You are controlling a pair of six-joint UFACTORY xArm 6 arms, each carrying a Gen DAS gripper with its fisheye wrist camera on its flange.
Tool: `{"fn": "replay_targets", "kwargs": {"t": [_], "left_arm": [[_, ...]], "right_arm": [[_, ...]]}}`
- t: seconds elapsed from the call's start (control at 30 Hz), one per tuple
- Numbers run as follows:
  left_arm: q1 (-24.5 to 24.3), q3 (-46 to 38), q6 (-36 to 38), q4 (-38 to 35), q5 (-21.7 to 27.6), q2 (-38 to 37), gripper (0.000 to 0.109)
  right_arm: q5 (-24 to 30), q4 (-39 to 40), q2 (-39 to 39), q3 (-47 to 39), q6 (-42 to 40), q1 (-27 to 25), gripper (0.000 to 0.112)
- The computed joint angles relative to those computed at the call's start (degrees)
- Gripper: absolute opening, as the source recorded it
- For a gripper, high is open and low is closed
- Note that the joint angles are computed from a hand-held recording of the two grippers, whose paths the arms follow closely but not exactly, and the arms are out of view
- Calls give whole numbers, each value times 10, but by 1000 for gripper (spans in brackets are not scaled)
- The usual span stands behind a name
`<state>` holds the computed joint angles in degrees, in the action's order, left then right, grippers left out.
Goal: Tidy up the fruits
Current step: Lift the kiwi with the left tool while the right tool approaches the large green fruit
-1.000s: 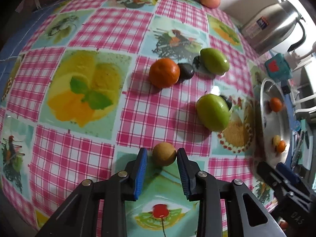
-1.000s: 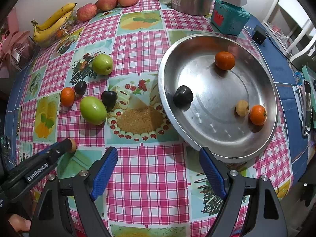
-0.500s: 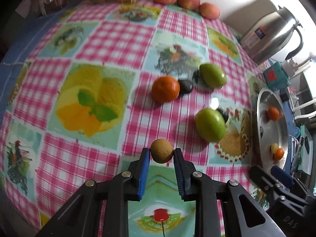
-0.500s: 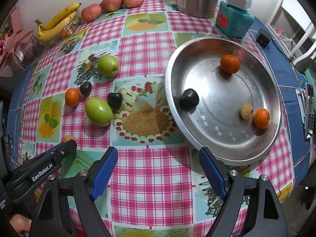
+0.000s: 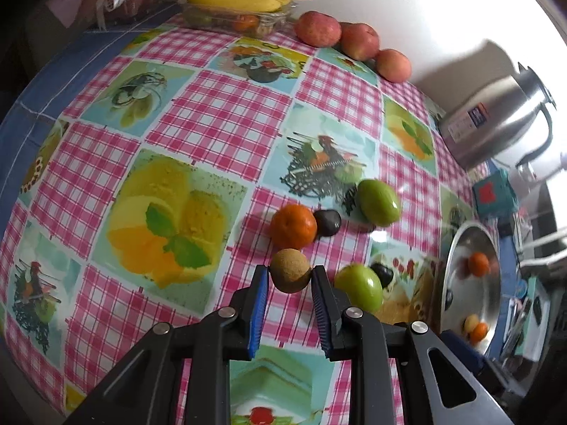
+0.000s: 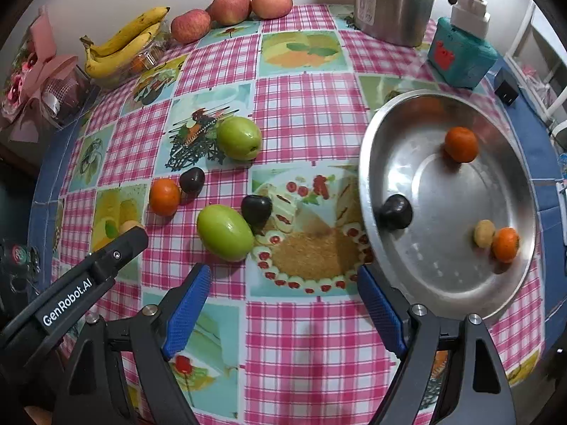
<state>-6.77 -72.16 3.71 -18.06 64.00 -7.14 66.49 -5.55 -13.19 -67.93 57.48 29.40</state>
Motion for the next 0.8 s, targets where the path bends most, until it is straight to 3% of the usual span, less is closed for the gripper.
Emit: {"fn": "replay_targets", "kwargs": {"t": [0.33,0.8], "left_arm": [[17,-54,-25,4,-3,51,27],[38,-77,-18,-1,8,80,27]], "right_arm": [[-36,8,37,-21,55,-8,85],[-1,-14,119,-85,102,4,85]]}}
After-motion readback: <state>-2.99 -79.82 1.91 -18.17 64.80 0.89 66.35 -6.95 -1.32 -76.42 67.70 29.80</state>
